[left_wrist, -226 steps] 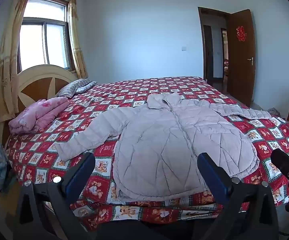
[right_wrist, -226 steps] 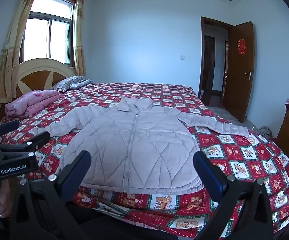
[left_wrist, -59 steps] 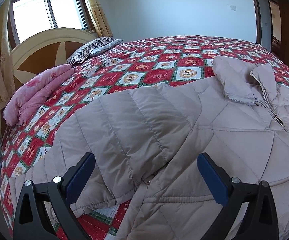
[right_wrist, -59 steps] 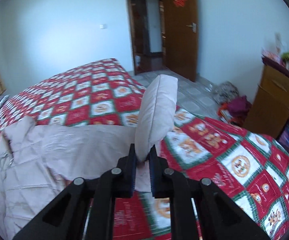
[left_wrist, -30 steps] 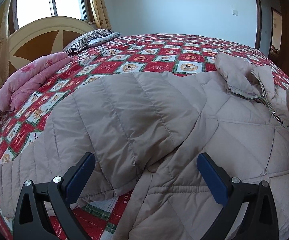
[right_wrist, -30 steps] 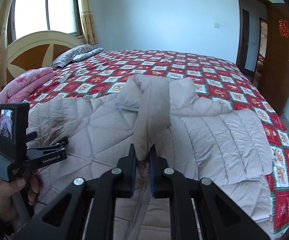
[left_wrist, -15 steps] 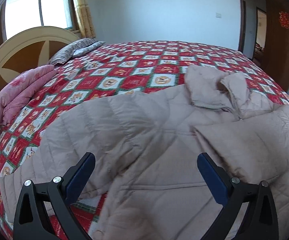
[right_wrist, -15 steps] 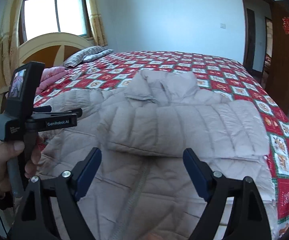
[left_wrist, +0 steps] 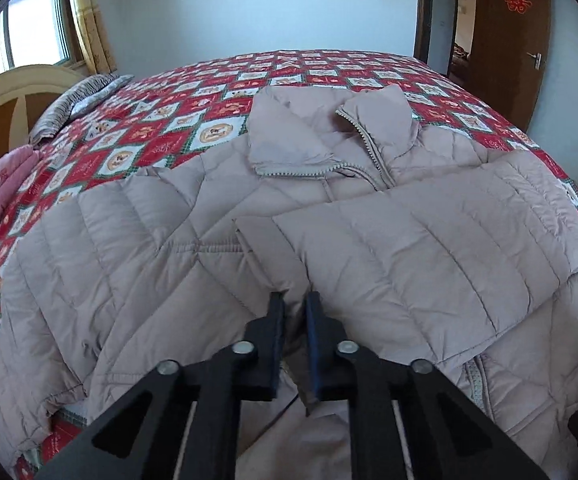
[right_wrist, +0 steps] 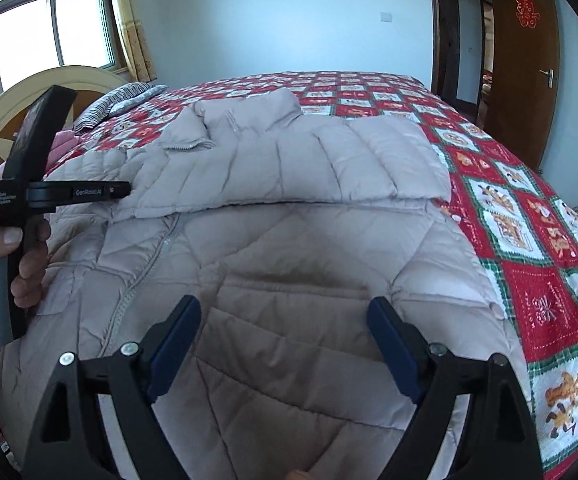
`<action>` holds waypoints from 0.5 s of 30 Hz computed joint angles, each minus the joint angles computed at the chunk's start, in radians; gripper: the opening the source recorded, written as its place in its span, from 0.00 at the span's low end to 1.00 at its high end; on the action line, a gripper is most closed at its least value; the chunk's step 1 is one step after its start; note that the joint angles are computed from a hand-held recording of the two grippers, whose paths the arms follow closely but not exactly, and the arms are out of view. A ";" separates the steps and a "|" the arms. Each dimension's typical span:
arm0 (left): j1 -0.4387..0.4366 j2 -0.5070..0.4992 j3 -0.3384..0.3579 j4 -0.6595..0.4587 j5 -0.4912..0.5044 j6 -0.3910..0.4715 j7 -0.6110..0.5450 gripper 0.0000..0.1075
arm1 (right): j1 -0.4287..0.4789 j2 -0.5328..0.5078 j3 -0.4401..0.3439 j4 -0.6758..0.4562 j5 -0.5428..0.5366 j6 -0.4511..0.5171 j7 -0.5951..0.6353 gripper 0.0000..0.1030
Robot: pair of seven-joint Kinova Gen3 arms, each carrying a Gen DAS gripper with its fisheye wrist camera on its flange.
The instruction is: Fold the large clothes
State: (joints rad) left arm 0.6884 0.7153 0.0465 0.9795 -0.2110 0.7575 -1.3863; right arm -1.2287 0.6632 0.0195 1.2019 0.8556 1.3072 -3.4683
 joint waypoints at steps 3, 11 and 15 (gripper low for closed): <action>0.016 -0.037 -0.038 0.060 -0.039 -0.053 0.027 0.04 | -0.003 -0.010 -0.002 0.019 0.003 -0.010 -0.017 0.86; 0.071 -0.065 -0.136 0.184 -0.208 -0.168 0.143 0.06 | 0.028 -0.032 -0.020 0.004 -0.037 -0.010 0.050 0.71; 0.085 -0.064 -0.148 0.195 -0.239 -0.178 0.197 0.12 | 0.045 -0.052 0.000 -0.041 -0.019 0.038 0.115 0.47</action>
